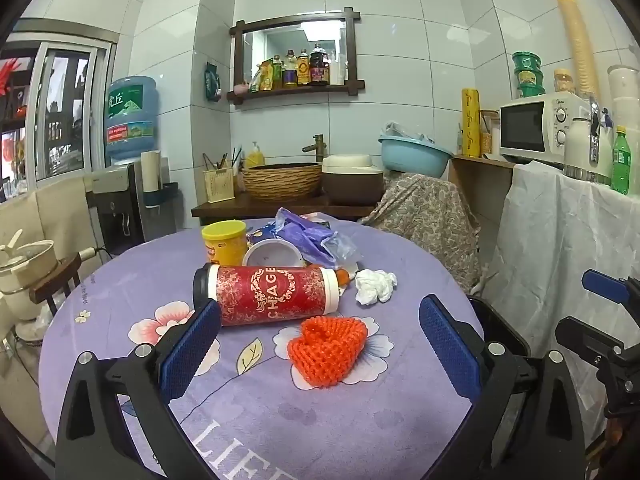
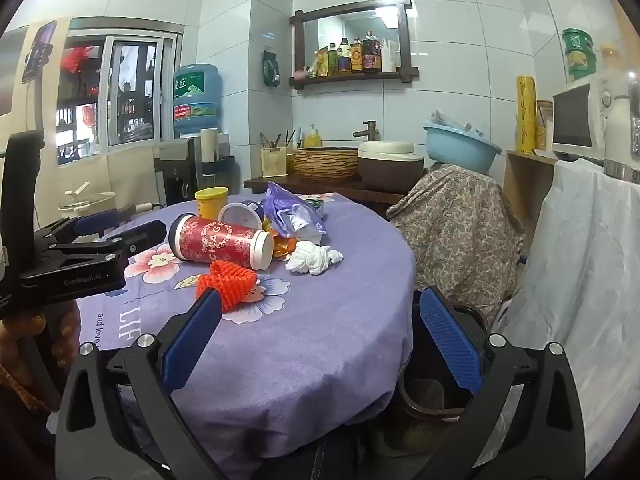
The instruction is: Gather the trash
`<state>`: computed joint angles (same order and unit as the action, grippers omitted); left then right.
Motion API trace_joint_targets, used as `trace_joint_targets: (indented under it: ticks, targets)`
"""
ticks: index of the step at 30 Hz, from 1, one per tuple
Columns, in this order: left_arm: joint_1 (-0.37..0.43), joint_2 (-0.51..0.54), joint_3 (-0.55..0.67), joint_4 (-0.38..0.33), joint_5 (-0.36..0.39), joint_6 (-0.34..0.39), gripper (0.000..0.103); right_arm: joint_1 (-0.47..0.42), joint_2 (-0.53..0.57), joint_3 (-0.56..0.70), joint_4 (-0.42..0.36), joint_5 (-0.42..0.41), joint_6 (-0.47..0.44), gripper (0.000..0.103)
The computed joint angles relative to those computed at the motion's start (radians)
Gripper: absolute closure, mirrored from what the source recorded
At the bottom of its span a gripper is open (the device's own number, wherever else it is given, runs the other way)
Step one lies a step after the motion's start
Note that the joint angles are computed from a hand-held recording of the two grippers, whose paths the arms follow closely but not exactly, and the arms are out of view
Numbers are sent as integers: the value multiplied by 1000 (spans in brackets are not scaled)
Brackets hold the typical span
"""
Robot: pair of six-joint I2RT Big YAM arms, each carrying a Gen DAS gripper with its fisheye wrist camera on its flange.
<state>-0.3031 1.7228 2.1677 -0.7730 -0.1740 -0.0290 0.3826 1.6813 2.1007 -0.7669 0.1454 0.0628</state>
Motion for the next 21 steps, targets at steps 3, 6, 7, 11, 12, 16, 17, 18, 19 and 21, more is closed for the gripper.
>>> trace_joint_targets:
  ticks: [3, 6, 7, 11, 12, 16, 17, 18, 19, 21]
  targets:
    - [0, -2, -4, 5, -1, 2, 5, -1, 1, 2, -3, -2, 1, 5]
    - [1, -5, -7, 7, 5, 0, 5, -1, -1, 1, -4, 0, 4, 5]
    - [2, -6, -9, 8, 7, 0, 5, 0, -2, 1, -4, 1, 5, 5]
    - [0, -6, -7, 3, -2, 5, 5, 4, 2, 4, -6, 4, 9, 5]
    - [0, -7, -7, 1, -1, 4, 5, -1, 2, -1, 3, -3, 9, 5]
    - [1, -7, -6, 0, 1, 2, 5, 0, -4, -7, 0, -4, 12, 5]
    - [2, -8, -9, 3, 2, 3, 5, 1, -4, -7, -1, -3, 13, 5]
    - [3, -9, -11, 3, 4, 3, 5, 0, -2, -2, -4, -3, 13, 5]
    - [3, -11, -13, 4, 5, 3, 5, 0, -2, -3, -3, -2, 13, 5]
    - [1, -10, -14, 7, 2, 4, 5, 0, -2, -4, -2, -2, 15, 5]
